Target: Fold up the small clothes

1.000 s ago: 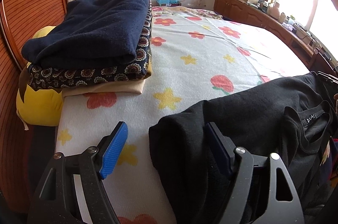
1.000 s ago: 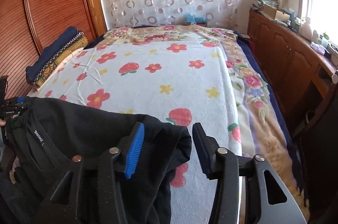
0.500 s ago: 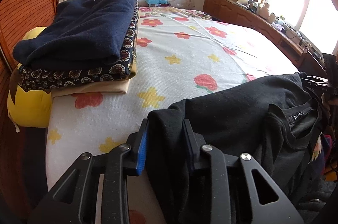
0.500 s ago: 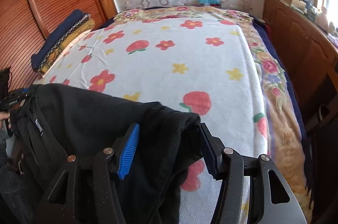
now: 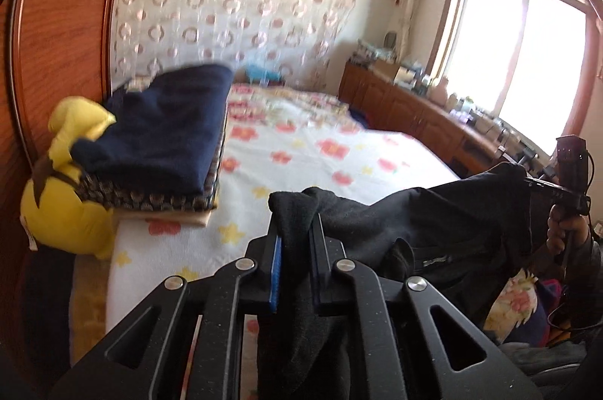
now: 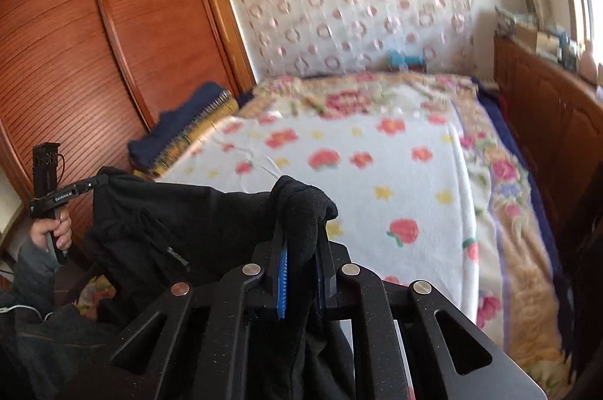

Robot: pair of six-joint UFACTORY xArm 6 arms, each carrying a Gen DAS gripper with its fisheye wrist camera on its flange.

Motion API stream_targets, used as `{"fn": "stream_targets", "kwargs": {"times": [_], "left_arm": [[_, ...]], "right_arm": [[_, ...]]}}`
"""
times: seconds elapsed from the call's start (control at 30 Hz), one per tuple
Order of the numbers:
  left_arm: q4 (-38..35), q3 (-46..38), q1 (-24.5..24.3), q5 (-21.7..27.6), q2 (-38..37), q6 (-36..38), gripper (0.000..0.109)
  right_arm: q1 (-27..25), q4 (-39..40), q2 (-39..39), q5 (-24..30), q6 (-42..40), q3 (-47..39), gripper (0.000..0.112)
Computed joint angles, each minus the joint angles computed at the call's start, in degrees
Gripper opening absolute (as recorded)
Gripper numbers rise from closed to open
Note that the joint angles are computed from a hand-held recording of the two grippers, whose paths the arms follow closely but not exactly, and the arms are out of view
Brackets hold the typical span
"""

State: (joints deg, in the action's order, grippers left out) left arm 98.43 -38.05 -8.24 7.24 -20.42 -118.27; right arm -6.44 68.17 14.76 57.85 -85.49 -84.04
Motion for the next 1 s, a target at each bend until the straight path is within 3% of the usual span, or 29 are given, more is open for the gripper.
{"fn": "stream_targets", "kwargs": {"times": [0.17, 0.37, 0.5, 0.6, 0.7, 0.83, 1.0], "left_arm": [[-5.03, 4.06, -5.66, 6.76, -11.30, 5.10, 0.012], [-8.51, 3.94, -8.43, 10.21, -20.12, 12.66, 0.012], [-7.15, 2.76, -12.01, 15.10, -24.55, 15.73, 0.012], [-5.74, 2.07, -11.91, 16.25, -26.62, 16.12, 0.012], [-5.59, -0.52, -9.38, 15.07, -26.35, 18.13, 0.012], [-2.40, -6.29, -4.35, 11.37, -20.70, 16.52, 0.012], [0.60, -15.11, -0.32, 9.51, -8.53, 13.73, 0.012]], "right_arm": [[-4.44, 5.82, -8.44, 5.97, -2.86, 5.49, 0.010], [-8.97, 10.62, -15.39, 11.01, -5.16, 7.90, 0.010], [-12.61, 13.98, -19.26, 16.49, -6.68, 8.89, 0.010], [-14.88, 16.99, -22.35, 18.49, -8.55, 10.04, 0.010], [-16.22, 19.77, -24.87, 19.08, -11.10, 10.78, 0.010], [-15.42, 21.72, -25.04, 16.35, -12.86, 9.50, 0.010], [-9.09, 19.17, -22.57, 6.16, -12.07, 6.91, 0.010]]}}
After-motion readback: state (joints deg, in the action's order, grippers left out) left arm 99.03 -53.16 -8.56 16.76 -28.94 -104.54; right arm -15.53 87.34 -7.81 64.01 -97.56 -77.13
